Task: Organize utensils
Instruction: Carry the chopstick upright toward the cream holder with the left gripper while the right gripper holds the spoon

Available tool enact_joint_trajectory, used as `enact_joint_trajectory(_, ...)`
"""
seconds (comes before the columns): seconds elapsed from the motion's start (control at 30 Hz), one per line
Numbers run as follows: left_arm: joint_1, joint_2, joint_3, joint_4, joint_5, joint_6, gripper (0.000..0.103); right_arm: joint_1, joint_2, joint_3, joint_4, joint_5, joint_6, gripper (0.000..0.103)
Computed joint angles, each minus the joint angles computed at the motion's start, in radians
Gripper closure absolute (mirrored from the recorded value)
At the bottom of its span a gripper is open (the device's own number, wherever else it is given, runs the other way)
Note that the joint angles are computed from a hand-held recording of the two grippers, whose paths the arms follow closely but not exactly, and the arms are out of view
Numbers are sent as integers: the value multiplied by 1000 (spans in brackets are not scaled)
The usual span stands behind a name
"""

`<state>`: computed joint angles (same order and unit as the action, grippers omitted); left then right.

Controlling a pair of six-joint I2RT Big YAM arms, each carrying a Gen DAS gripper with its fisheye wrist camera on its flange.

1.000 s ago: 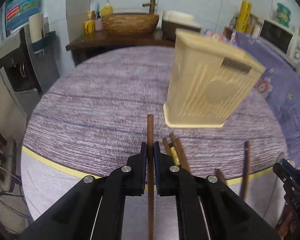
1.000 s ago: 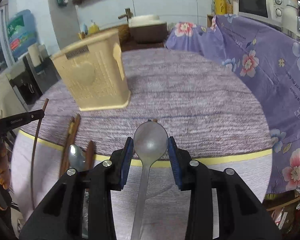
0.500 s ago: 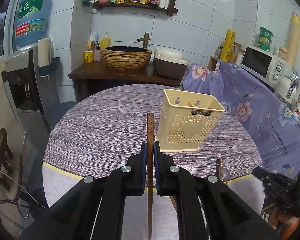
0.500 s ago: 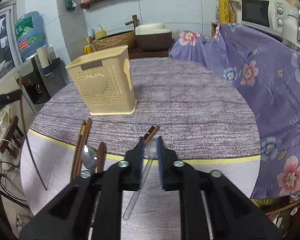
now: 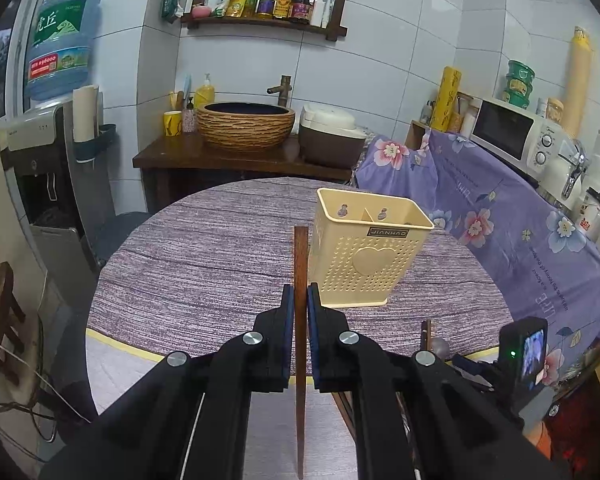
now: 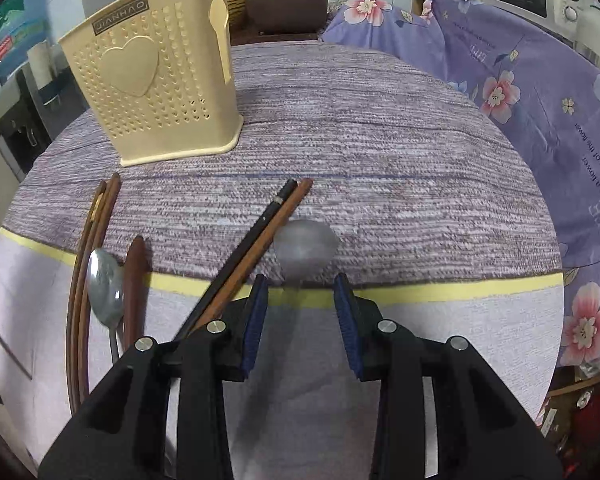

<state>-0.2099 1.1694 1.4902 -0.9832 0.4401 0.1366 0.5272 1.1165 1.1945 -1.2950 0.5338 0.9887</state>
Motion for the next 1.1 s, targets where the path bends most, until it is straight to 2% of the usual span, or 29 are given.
enact_joint_trajectory(0.23,-1,1,0,-1,5,0,95,-51,52,43,7,-22,-51,69)
enact_joint_trajectory(0.4,3,8,5,-5,8,-3,95,-65,23,17,60,-46,-87,70)
enact_joint_trajectory(0.47,6,8,4,-4,10,-5,95,-66,-9,1,96,-44,-99,90)
enact_joint_trajectory(0.5,7,7,4,-4,11,-5,95,-54,-17,0,97,-23,-99,93)
enact_joint_trajectory(0.63,9,0,0,-1,15,0,95,3,-61,-6,107,57,-109,94)
enact_joint_trajectory(0.77,7,3,3,-4,20,-7,95,-12,-79,-9,108,22,-110,94)
enact_joint_trajectory(0.87,5,0,0,-4,19,-1,95,-19,-71,-4,74,22,-96,91)
enact_joint_trajectory(0.93,5,-1,0,-3,17,1,95,-15,-76,-13,71,11,-63,67)
enact_joint_trajectory(1.1,12,2,4,-7,21,2,95,44,-74,-32,18,-18,24,65)
